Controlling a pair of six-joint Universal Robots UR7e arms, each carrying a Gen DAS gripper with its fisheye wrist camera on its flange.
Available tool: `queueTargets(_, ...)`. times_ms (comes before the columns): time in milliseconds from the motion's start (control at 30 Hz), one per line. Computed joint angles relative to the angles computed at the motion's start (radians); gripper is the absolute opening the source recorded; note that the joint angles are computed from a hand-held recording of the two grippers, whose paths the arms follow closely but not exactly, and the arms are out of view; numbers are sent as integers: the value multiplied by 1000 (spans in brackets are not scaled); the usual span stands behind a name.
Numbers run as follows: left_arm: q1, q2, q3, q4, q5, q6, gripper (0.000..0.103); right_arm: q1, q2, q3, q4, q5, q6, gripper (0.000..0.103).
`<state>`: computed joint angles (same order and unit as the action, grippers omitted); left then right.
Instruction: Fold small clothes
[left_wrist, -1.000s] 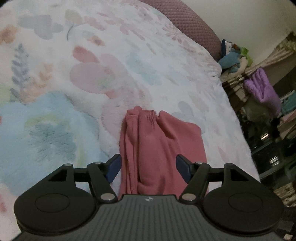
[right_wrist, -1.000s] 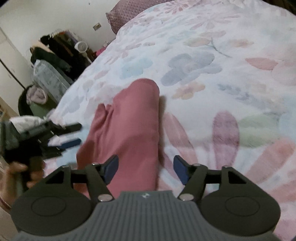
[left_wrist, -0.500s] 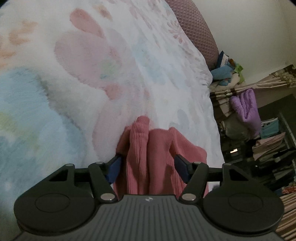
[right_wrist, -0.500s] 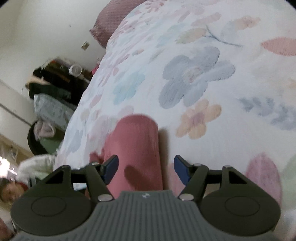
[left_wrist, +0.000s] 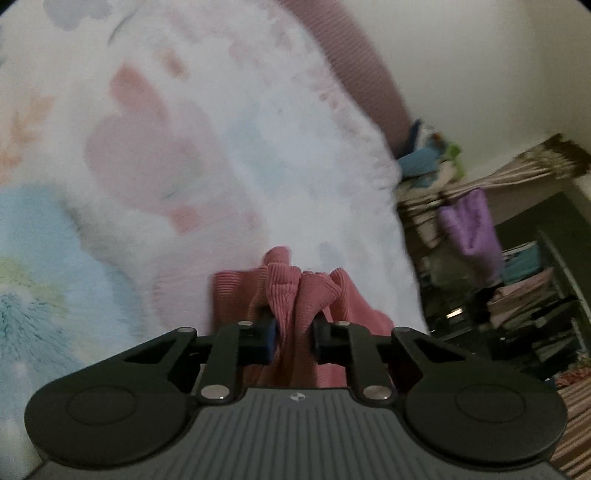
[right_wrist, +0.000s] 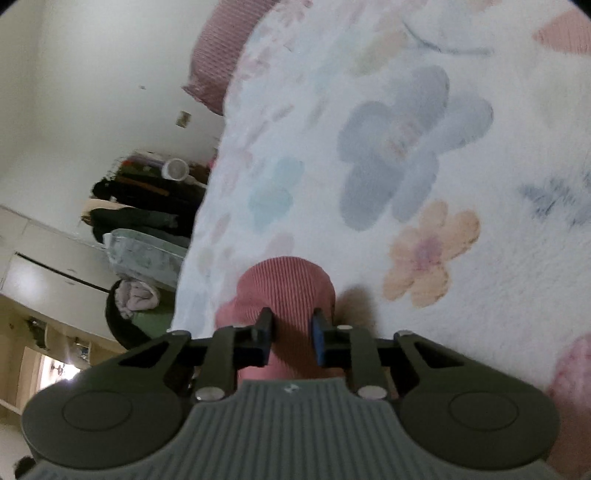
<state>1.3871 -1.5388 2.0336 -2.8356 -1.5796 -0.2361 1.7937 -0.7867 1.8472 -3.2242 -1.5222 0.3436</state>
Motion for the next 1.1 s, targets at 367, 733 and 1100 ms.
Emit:
queueTargets(367, -217, -271, 164, -79, 41, 33, 16, 112, -218, 195, -143, 36, -84, 14)
queueTargets(733, -414, -458, 279, -58, 138, -1, 16, 256, -473, 338, -81, -50, -146, 12)
queueTargets(1100, -346, -279, 172, 125, 9, 13, 16, 260, -673, 454, 63, -116, -1, 11)
